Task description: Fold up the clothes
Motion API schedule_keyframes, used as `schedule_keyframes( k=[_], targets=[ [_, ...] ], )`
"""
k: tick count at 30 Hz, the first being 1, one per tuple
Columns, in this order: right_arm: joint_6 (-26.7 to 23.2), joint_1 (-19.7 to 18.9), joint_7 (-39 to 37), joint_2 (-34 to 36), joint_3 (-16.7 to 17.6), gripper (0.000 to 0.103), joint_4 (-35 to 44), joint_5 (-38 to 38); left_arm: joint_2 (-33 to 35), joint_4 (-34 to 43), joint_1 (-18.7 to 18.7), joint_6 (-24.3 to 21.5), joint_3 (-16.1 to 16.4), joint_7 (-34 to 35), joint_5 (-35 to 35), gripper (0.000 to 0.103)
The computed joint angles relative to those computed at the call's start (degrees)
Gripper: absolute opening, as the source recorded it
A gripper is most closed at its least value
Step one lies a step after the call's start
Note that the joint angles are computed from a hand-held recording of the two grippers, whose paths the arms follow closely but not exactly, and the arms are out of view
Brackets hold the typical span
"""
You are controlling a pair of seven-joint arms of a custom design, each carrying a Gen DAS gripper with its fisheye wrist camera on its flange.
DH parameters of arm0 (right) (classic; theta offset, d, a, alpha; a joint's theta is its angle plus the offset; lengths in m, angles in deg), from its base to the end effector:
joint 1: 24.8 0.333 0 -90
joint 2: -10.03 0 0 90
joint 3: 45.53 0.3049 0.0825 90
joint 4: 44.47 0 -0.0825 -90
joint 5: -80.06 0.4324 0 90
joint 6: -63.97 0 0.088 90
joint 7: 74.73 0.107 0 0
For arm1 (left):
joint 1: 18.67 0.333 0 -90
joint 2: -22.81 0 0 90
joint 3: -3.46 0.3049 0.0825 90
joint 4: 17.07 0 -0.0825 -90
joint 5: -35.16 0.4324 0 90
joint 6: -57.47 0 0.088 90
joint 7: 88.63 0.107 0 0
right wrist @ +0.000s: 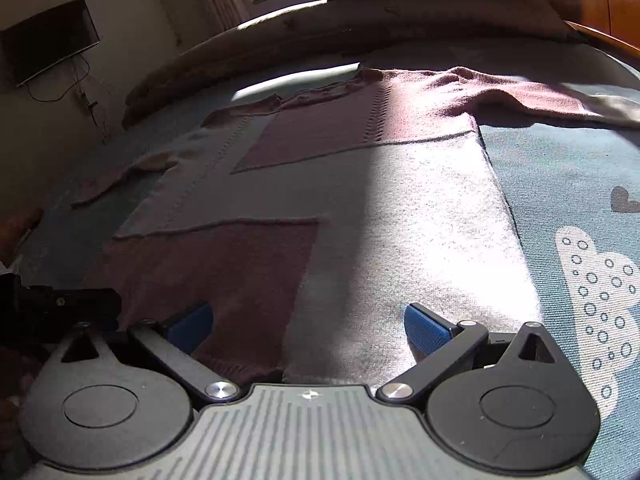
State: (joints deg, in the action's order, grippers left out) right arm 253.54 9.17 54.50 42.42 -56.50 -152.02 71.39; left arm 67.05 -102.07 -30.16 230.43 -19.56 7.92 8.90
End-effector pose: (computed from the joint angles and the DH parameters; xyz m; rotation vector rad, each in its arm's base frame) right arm 0.6436 0.3060 0.2700 -1.5892 1.6632 -0.4035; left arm 0.7083 -0.3593 0.2871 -1.9534 2.0697 -1.3273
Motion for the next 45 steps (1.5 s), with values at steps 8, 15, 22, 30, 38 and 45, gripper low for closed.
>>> schedule_keyframes(
  k=[8,15,22,30,38,45],
  targets=[
    [-0.63,1.40,0.08,0.68,-1.56,0.103,0.76,0.13,7.30,11.88,-5.44,-1.64,7.62,-8.90,3.00,0.102],
    [-0.26,-0.26,0.52,0.13,0.11,0.103,0.30,-0.04,0.28,-3.56,1.83,5.02,-1.80,-3.04,2.43,0.102],
    [-0.82,2.06,0.83,0.55,-2.23,0.103,0.59,0.49,6.60,7.13,2.81,2.47,-6.55,2.77,1.50,0.102],
    [-0.97,2.10,1.37,0.59,-2.55,0.103,0.72,-0.39,10.88,10.98,2.09,-0.26,-8.16,6.43,-2.70,0.102],
    [-0.70,2.93,1.38,0.22,-3.44,0.103,0.04,0.02,5.23,1.83,6.92,4.29,-12.44,12.80,-6.18,0.102],
    [-1.90,5.28,2.04,1.22,-6.05,0.103,1.12,-0.39,8.54,10.38,-0.72,-0.56,-2.91,5.49,-3.95,0.102]
  ],
)
